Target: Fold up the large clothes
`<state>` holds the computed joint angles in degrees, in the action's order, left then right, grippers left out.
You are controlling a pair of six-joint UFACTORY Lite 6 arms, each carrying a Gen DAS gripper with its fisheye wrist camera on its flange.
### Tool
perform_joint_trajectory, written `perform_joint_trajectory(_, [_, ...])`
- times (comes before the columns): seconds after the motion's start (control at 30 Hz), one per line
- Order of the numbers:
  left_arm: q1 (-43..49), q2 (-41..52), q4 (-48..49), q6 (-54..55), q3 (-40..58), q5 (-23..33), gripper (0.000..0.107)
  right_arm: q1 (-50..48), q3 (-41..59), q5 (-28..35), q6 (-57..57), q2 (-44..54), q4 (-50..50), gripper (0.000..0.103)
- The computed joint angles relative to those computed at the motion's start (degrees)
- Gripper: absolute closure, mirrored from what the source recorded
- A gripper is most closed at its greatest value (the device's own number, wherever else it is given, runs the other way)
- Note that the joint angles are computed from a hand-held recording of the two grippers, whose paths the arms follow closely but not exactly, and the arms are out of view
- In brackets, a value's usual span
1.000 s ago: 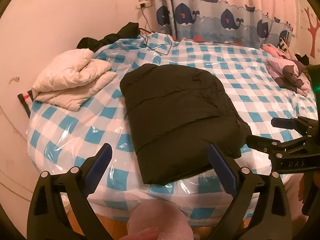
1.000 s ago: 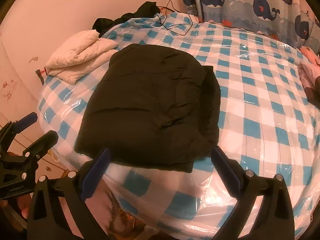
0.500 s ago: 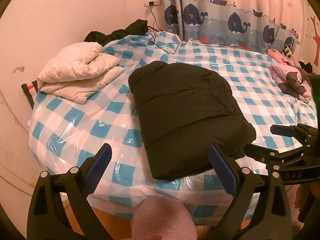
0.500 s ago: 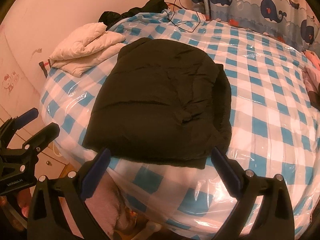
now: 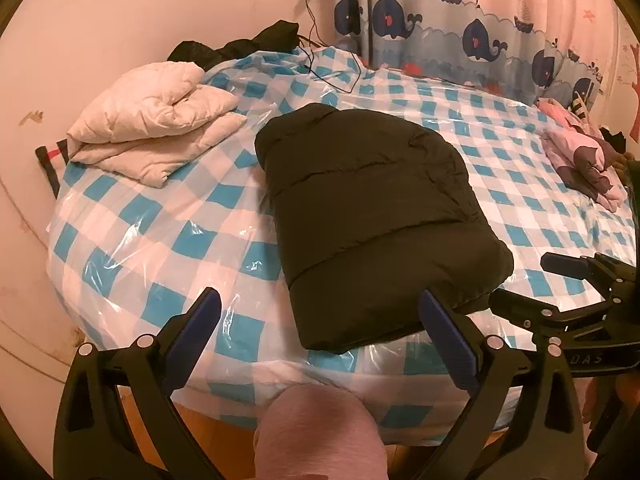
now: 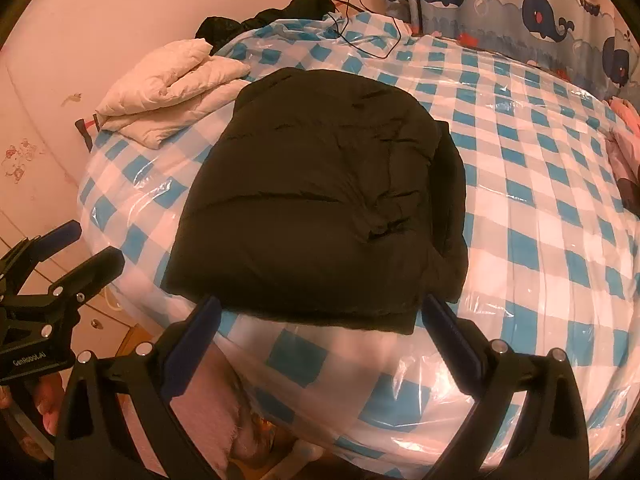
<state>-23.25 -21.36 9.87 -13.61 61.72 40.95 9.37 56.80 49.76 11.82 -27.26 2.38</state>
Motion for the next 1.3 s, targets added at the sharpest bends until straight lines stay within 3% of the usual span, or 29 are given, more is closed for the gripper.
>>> perform_joint_trajectory(0.6, [-1.1, 1.5, 2.2, -2.5, 0.7, 0.9, 0.012, -0.5, -0.4, -0.1, -0.6, -0.1, 0.1, 0.007])
perform_joint_trajectory(0.83, [2.8, 3.5, -9.1, 6.1, 1.4, 1.3, 0.012, -0.8, -0.6, 0.0, -0.7, -0.3, 0.0, 0.007])
perform_joint_trajectory(1.3, [2.0, 5.1, -3.9, 0.4, 2.4, 1.9, 0.012, -4.4, -0.8, 0.6, -5.5, -0.8, 2.1, 0.007])
